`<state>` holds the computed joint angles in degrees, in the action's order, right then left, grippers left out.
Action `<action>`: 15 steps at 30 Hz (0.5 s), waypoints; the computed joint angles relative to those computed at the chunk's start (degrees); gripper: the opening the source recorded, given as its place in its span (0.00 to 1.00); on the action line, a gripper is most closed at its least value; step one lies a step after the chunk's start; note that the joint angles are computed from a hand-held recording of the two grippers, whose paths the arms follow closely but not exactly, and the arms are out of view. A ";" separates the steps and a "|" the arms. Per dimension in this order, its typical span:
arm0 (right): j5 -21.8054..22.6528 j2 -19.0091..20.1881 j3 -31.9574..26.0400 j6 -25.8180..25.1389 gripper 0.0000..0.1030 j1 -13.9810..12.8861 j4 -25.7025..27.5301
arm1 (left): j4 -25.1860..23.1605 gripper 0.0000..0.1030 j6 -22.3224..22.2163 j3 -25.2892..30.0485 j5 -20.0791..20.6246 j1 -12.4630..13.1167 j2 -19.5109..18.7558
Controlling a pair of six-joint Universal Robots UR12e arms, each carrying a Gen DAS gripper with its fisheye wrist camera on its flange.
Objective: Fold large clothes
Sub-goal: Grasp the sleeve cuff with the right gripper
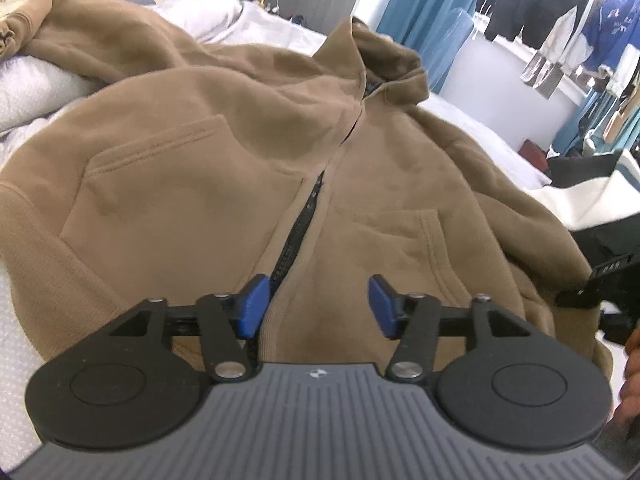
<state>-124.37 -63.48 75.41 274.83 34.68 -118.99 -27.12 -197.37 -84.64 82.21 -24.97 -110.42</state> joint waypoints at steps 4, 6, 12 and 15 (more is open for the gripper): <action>-3.79 -1.07 -0.80 -2.89 0.13 -0.04 1.98 | 1.47 0.69 -1.63 -0.49 -1.11 0.43 0.21; -6.83 -1.78 -1.15 -4.69 0.12 -0.25 2.92 | 1.27 0.73 -2.17 -0.39 -1.41 0.56 0.18; -15.79 -2.89 -4.64 -11.92 0.12 -2.26 7.78 | 0.87 0.82 -0.98 0.42 -2.23 0.55 -0.30; -20.54 -2.60 -6.67 -17.58 0.12 -3.79 6.90 | 1.64 0.85 -0.28 0.46 -2.65 0.54 -0.50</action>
<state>-144.91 -66.08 68.74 257.25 30.89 -112.09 -25.47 -197.65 -84.19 79.56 -24.43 -110.91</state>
